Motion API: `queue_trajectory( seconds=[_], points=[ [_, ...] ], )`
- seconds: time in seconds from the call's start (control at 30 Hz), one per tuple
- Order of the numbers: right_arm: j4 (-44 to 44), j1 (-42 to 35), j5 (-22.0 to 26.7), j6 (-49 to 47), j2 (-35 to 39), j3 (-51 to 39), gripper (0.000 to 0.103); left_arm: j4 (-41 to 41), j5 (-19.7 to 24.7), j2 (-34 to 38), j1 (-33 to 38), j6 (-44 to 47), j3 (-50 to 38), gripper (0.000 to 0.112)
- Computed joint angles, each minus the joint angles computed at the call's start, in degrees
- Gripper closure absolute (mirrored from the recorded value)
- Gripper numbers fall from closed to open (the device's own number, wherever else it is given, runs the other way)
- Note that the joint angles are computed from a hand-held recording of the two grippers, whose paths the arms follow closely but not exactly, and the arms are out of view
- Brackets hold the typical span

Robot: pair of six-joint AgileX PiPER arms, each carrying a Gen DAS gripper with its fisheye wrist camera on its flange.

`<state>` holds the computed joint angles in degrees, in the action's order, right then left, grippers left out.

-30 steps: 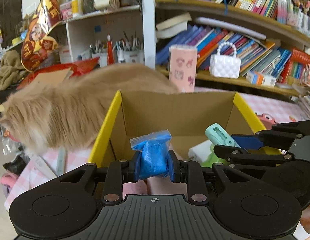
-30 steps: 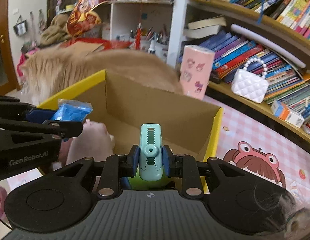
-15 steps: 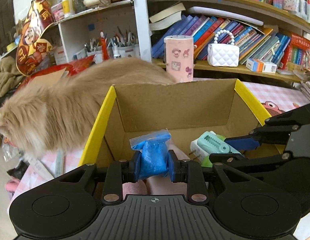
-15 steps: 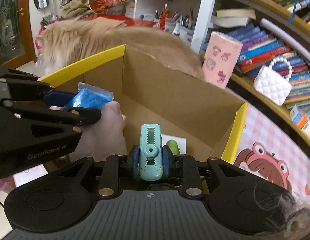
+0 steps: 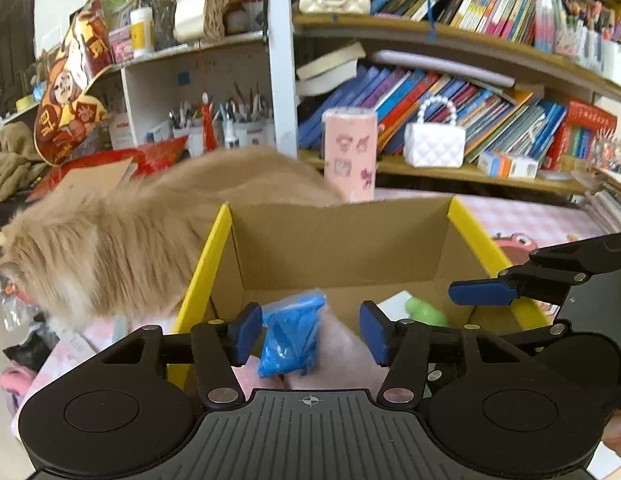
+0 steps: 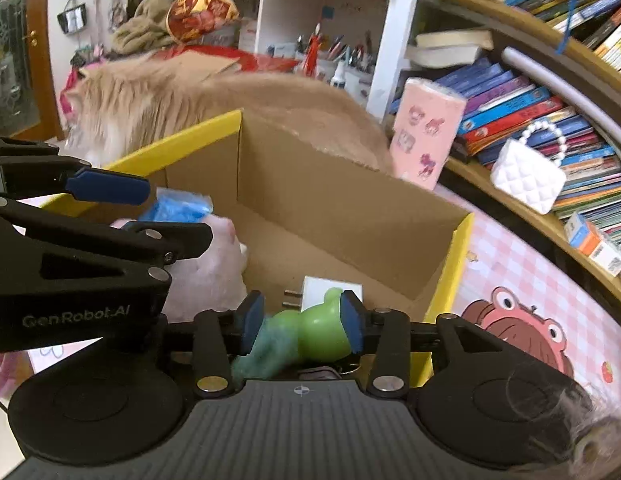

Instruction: Organize objects

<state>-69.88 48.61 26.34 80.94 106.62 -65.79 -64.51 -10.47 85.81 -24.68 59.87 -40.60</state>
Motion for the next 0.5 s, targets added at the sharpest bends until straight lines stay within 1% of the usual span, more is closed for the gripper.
queue_trajectory(
  seconds=[0.1, 0.17, 0.27, 0.37, 0.5],
  points=[
    [-6.7, 2.3, 3.3, 8.9, -2.5, 2.9, 0.061, 3.3, -1.2, -3.7, -1.0, -3.9, 2.2, 0.044],
    [-10.1, 3.7, 5.5, 13.6, -4.4, 4.8, 0.059, 3.1, -2.1, -6.4, -1.8, -3.9, 3.6, 0.039],
    [-13.7, 6.4, 10.3, 19.7, -7.4, 7.9, 0.057, 1.5, -3.6, -10.5, -3.0, -2.6, 5.9, 0.031],
    [-14.5, 9.6, 16.0, 24.0, -10.2, 10.6, 0.056, -2.5, -4.5, -14.6, -4.0, 0.8, 8.1, 0.030],
    [-12.8, 15.0, 24.2, 29.1, -13.1, 13.7, 0.055, -10.7, -4.5, -20.1, -5.0, 8.0, 11.2, 0.029]
  ],
)
